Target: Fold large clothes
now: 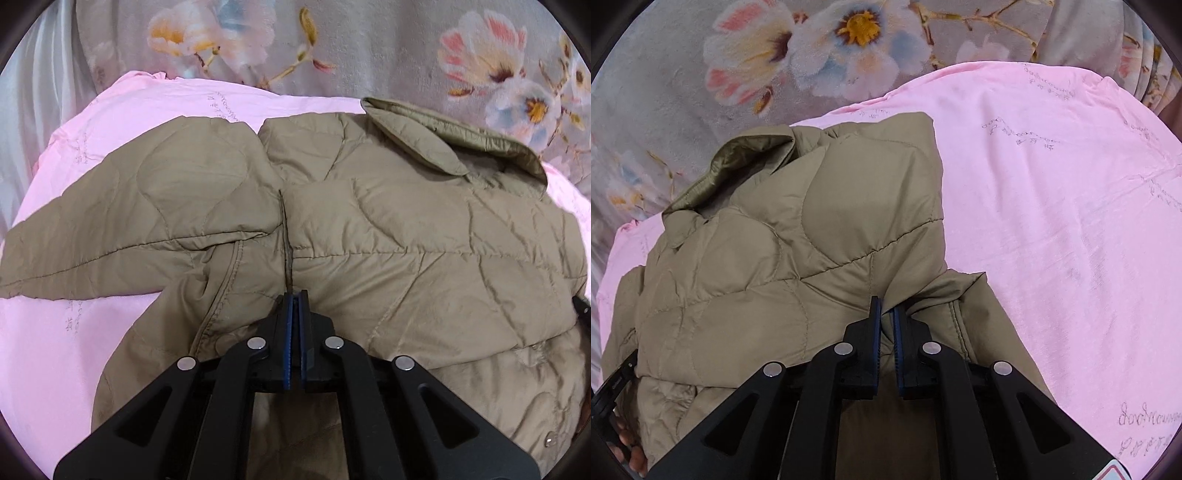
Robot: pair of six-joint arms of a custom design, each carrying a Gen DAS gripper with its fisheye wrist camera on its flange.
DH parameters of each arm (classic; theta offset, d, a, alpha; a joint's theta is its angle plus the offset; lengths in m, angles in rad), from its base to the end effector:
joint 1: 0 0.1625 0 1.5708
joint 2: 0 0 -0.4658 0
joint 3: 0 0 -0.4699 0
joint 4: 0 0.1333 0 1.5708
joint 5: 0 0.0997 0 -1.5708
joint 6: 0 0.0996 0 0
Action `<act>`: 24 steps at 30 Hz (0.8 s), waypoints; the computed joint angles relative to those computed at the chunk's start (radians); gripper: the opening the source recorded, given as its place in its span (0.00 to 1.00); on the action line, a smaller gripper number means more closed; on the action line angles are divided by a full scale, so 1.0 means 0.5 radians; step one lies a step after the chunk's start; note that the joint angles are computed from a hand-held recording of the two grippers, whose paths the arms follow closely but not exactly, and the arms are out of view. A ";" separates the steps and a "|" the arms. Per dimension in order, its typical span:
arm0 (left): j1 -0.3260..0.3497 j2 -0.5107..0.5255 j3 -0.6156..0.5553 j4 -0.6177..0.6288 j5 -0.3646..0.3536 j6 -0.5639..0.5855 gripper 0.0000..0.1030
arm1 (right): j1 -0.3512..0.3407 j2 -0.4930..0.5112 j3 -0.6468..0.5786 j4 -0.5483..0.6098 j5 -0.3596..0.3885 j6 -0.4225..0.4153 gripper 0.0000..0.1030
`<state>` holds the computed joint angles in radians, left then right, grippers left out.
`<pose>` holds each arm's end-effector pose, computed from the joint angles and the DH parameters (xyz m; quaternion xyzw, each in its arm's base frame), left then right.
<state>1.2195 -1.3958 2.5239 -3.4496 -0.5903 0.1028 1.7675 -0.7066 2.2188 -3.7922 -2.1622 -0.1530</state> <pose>0.0676 -0.4434 0.2241 0.0166 0.8386 -0.3752 0.3946 0.1762 -0.4862 -0.0020 0.0564 -0.9010 0.3380 0.2660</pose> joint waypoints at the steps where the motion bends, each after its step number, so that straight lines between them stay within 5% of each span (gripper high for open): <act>1: -0.021 0.032 0.001 -0.012 0.061 0.008 0.02 | 0.003 -0.002 0.000 0.002 -0.009 -0.005 0.05; 8: -0.135 0.044 0.095 0.043 0.276 -0.050 0.03 | 0.017 -0.033 0.116 -0.034 -0.003 0.035 0.05; 15: -0.303 -0.353 0.396 0.413 0.305 -0.416 0.03 | 0.039 -0.120 0.316 -0.098 0.036 0.079 0.06; 18: -0.316 -0.592 0.411 0.659 0.253 -0.545 0.08 | 0.199 -0.190 0.327 0.009 -0.199 0.157 0.17; 21: -0.518 -0.862 0.452 1.060 0.537 -0.760 0.15 | 0.412 -0.177 0.352 -0.238 -0.287 0.004 0.17; 24: -0.728 -1.052 0.447 1.289 0.625 -0.866 0.36 | 0.546 -0.144 0.258 -0.079 -0.230 -0.057 0.17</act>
<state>0.8554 -1.9216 2.7472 -2.8054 -0.2777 -0.3302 2.0405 -0.7784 2.3480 -3.8316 -2.2770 -0.1814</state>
